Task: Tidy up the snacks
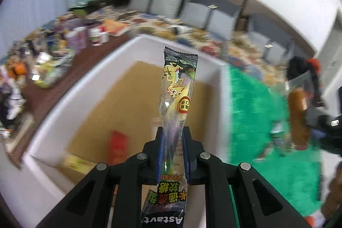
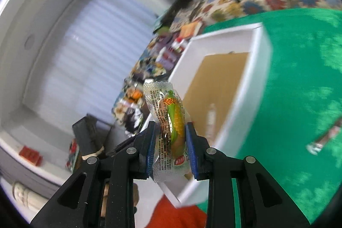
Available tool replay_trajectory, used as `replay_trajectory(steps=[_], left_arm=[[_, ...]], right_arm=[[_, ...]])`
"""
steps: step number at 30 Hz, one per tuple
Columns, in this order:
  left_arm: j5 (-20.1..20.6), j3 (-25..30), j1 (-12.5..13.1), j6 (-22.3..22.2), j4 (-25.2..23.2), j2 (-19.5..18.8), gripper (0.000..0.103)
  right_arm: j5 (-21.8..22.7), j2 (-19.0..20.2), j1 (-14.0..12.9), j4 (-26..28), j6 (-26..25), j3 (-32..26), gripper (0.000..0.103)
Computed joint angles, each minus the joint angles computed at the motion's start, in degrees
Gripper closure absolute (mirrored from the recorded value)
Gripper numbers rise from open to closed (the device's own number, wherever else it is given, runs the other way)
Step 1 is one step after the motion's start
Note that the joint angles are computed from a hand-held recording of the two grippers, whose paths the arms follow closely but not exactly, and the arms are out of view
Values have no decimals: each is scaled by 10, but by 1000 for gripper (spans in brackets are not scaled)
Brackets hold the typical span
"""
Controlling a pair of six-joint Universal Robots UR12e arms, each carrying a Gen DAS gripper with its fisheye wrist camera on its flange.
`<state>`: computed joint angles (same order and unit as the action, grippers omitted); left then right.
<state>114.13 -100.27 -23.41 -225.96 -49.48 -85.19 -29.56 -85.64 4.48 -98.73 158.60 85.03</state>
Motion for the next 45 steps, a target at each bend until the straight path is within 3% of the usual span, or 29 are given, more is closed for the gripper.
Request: replay_trajectory(steps=[2,3,4,8,10,13,15,17,19,21,26,31,38,40,45], left_arm=[[12,-3,7,-12,-56,0,65],[21,-4,9,-23,-83,0,42],[35,-6,8,-37,-107,0,31],[67,-23,-12,-55,-93,5,29],[76,-18,-27,-50,-76,-2,29],[78,1,-61,-18,-11,-23,22],[62,12,-78,10,40,-39,20],[36,32,-99,45,88,-65,14],[7,54,-118,75,119,-95,5],[-26,75,-125,87,116,-124,4],[-68,110,-122,73,60,-186,4],[-43,119,-110,58,27,-216,4],[-17,127,-94,100,17,-233,4],[-18,118,-91,102,42,-232,2],[-12,124,-90,100,47,-239,0]], right_arm=[[-20,1,19,-45,31,12,56],[-48,2,29,-78,57,18,47],[-69,3,33,-93,67,21,36],[-113,-17,15,-176,99,63,34],[-173,-28,-2,-233,93,89,34],[-282,-51,-31,-321,68,143,33],[-359,-62,-55,-374,50,184,33],[-407,-70,-77,-410,38,215,33],[-456,-77,-107,-433,32,242,33],[-489,-78,-134,-446,35,257,33],[-529,-64,-177,-462,76,258,33],[-541,-51,-196,-464,91,251,32],[-522,-51,-212,-484,116,263,14],[-523,-48,-211,-483,119,260,14],[-529,-48,-209,-484,120,261,13]])
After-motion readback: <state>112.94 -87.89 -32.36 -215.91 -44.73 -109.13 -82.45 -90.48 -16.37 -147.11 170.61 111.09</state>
